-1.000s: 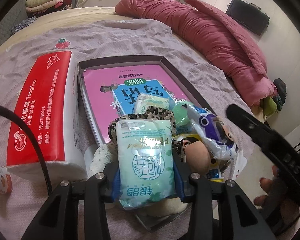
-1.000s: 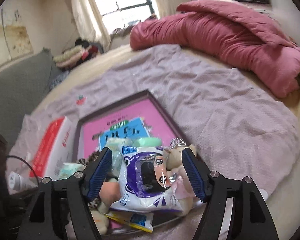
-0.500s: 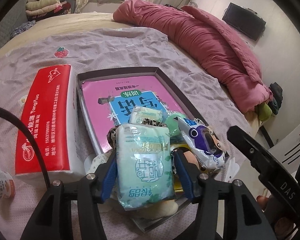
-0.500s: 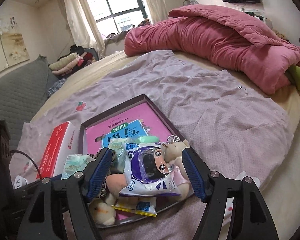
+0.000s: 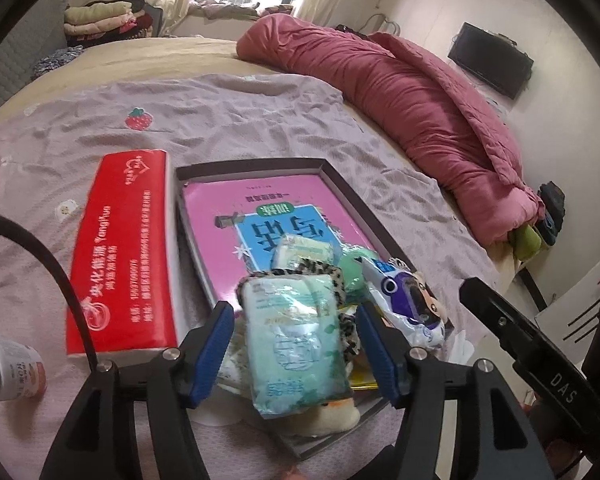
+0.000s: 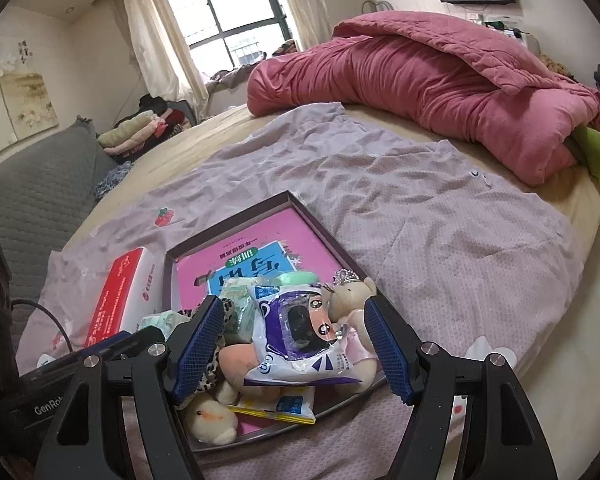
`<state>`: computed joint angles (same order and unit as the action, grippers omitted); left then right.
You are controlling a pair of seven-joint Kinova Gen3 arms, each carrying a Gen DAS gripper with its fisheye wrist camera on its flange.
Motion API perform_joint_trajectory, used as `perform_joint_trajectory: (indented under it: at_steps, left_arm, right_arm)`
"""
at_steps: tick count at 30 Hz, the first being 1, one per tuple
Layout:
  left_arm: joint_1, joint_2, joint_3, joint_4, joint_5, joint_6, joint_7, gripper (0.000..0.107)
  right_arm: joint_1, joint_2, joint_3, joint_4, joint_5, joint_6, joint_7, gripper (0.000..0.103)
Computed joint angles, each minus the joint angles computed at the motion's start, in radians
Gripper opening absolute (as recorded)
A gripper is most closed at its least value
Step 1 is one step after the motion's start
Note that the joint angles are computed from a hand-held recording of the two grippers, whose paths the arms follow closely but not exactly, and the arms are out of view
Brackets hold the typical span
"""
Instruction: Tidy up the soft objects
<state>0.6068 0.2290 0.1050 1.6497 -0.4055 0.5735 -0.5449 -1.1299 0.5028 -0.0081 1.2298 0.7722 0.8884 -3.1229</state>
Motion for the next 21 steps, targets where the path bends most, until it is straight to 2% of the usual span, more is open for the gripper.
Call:
perform_joint_trajectory:
  at_steps: [4,10,14,17,21]
  left_arm:
    - [-0.001,-0.022,-0.008,0.025,-0.012,-0.013,0.028,0.063]
    - [0.013,-0.070,0.003,0.044,-0.089,0.011,0.102,0.063]
    - [0.020,-0.101,0.035,0.037,-0.151,0.068,0.148,0.063]
    - [0.007,-0.124,0.068,0.026,-0.140,0.120,0.134,0.063]
    - [0.006,-0.169,0.108,0.037,-0.170,0.181,0.169,0.063]
  right_arm:
    - [-0.007,0.004,0.000,-0.015,0.001,0.016,0.007,0.074]
    - [-0.022,0.003,0.003,-0.033,0.015,0.043,0.007,0.074]
    - [-0.038,0.000,-0.002,-0.060,0.023,0.081,0.024,0.074]
    - [-0.053,-0.005,-0.005,-0.075,0.032,0.106,0.029,0.074]
    - [-0.088,-0.003,-0.007,-0.109,0.054,0.161,0.032,0.074]
